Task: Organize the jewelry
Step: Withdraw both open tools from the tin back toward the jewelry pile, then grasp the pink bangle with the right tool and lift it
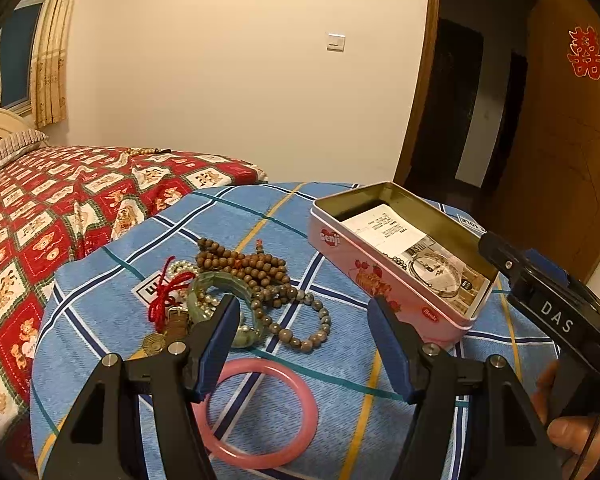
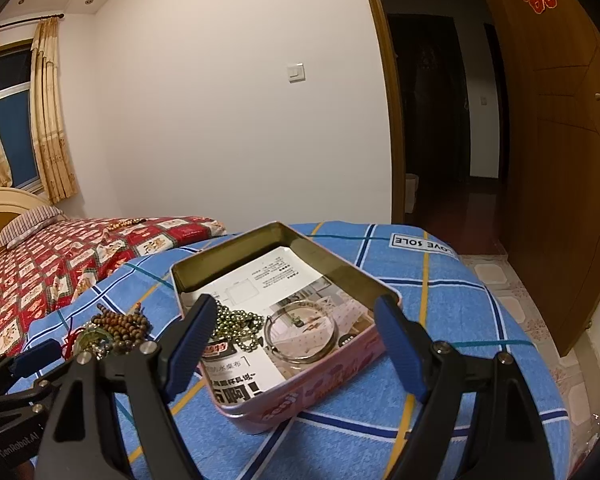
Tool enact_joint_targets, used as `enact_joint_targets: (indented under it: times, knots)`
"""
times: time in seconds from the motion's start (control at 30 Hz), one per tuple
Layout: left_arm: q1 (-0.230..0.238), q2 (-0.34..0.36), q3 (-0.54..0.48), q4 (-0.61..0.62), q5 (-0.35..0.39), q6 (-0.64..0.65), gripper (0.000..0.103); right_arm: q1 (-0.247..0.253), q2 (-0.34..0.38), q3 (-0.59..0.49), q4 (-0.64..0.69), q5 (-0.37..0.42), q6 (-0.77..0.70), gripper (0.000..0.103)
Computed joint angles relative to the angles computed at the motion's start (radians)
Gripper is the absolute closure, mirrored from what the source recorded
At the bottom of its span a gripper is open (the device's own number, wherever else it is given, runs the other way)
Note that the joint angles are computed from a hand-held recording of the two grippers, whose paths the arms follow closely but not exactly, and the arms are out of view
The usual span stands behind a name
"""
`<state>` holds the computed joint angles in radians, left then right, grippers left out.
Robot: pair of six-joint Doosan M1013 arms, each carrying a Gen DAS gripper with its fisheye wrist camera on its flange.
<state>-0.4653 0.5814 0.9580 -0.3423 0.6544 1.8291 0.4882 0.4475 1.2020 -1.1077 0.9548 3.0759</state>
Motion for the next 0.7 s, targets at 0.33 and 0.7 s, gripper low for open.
enact_joint_targets:
  times: [0.33,0.7]
  knots:
    - [0.043,-0.008,0.008,0.023,0.028,-0.037,0.037,0.019,-0.005,0.007,0.023,-0.069,-0.005,0.02]
    - [0.096,0.011,-0.021,0.23,0.065,-0.31,0.037,0.012,0.035,-0.066,0.35,-0.219,-0.322,0.019]
